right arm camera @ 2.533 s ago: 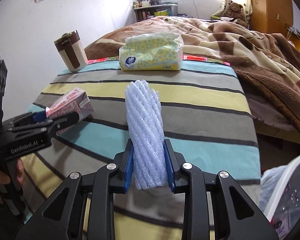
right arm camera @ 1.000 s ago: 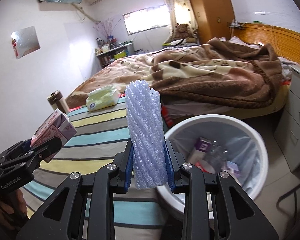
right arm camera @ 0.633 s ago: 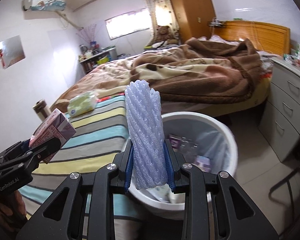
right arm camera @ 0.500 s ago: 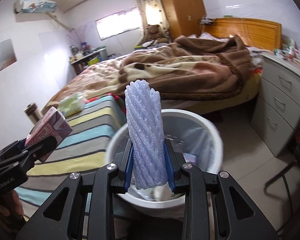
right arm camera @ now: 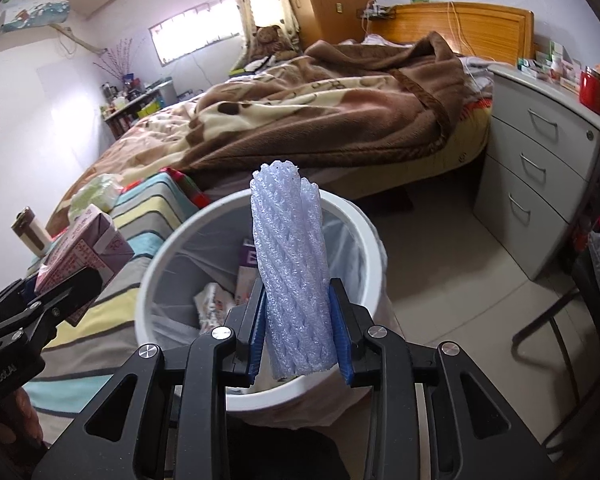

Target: Collect trash

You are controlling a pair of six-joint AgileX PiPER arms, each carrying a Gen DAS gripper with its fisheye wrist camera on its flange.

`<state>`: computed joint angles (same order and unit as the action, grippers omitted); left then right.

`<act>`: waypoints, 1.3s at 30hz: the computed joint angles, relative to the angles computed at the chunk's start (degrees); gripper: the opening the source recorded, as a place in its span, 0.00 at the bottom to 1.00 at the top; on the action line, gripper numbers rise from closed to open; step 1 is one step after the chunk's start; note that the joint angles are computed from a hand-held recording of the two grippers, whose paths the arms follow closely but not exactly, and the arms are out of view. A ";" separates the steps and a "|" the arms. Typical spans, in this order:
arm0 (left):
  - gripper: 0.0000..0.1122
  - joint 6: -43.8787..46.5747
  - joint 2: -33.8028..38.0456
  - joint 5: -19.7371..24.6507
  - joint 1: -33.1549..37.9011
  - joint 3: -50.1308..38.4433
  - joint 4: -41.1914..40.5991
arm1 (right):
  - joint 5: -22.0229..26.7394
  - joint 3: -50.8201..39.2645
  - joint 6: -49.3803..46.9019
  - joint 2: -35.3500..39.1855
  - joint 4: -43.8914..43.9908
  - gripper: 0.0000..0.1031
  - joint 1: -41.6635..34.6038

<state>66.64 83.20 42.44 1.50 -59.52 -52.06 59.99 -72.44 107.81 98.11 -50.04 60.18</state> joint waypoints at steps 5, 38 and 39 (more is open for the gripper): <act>0.55 -1.74 1.22 -1.48 -1.94 0.00 0.77 | -0.41 0.52 -0.51 -0.23 0.54 0.31 -0.50; 0.60 -0.95 -4.19 -0.11 4.21 4.21 -0.24 | 4.13 -3.00 1.66 1.88 -4.04 0.55 4.91; 0.60 -0.45 -4.98 0.29 4.99 4.82 -0.59 | 4.55 -3.27 2.00 2.10 -4.69 0.55 5.70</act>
<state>66.19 78.21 42.73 6.49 -54.69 -52.65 64.53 -75.71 109.81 100.21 -54.73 65.88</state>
